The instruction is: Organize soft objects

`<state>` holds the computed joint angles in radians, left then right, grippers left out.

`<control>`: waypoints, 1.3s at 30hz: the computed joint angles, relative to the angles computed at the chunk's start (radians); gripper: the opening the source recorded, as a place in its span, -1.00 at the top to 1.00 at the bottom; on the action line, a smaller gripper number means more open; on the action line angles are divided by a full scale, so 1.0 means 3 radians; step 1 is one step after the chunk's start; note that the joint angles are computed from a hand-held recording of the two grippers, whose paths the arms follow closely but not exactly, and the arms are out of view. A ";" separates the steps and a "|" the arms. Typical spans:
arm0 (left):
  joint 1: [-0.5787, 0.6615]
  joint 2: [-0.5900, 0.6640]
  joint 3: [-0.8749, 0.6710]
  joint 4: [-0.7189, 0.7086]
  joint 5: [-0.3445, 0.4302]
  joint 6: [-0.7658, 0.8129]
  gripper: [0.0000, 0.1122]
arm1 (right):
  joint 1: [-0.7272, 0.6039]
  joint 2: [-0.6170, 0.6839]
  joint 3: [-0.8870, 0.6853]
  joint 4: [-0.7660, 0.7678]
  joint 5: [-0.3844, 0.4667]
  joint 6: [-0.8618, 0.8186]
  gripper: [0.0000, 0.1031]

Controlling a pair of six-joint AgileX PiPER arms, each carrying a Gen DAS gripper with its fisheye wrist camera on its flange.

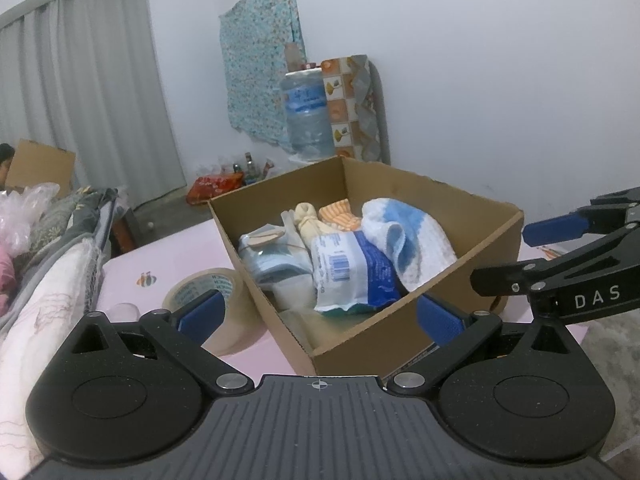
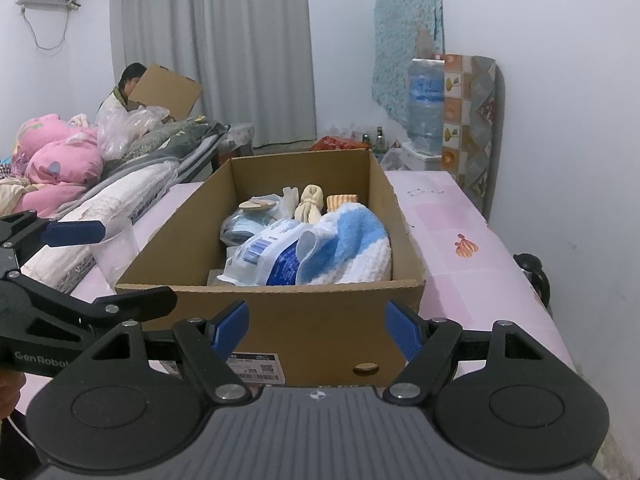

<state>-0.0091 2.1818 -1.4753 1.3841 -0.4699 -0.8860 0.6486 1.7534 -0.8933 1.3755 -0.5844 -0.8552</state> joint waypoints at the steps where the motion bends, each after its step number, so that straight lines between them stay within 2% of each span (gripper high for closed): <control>1: 0.0001 0.0006 -0.0008 0.0003 -0.0003 -0.0004 -0.83 | -0.0001 0.0000 0.0000 -0.0003 0.0006 -0.0003 0.16; 39: -0.0008 -0.0001 -0.0001 0.0071 0.0007 -0.0075 -0.83 | -0.0008 0.0056 -0.0011 -0.0022 0.0053 0.0021 0.16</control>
